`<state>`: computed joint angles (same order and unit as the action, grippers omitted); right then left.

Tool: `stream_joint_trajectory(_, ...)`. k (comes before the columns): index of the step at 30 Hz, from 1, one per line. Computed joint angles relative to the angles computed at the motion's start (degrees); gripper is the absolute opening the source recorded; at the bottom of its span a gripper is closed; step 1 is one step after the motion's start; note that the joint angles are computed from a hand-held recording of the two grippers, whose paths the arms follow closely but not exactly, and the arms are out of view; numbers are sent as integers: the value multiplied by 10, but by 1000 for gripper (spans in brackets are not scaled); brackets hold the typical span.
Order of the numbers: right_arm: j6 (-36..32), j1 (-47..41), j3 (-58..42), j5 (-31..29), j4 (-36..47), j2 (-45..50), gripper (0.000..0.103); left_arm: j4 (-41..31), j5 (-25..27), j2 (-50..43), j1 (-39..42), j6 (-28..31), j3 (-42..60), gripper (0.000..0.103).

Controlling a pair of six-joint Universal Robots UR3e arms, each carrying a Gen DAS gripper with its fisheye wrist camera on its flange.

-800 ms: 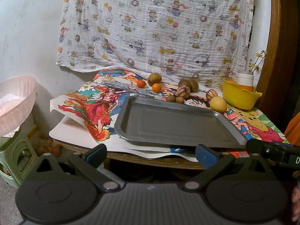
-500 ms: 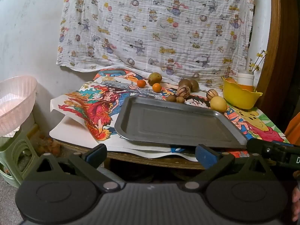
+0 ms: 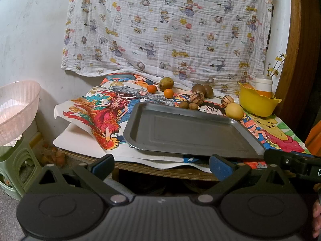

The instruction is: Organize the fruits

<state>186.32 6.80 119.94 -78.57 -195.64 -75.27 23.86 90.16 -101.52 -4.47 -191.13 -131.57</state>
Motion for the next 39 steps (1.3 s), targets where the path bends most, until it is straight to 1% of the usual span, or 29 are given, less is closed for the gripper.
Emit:
stream_joint_trajectory(21,2,4,2,-2,-1,0,103,-2,1,0,0,0,1,102)
stream_joint_trajectory(22,2,5,2,-3,-2,0,103,16,-13,-8,15,7,-10,102)
stream_joint_trajectory(39,2,3,0,-1,2,1,103,14,-11,-5,13,6,-11,103)
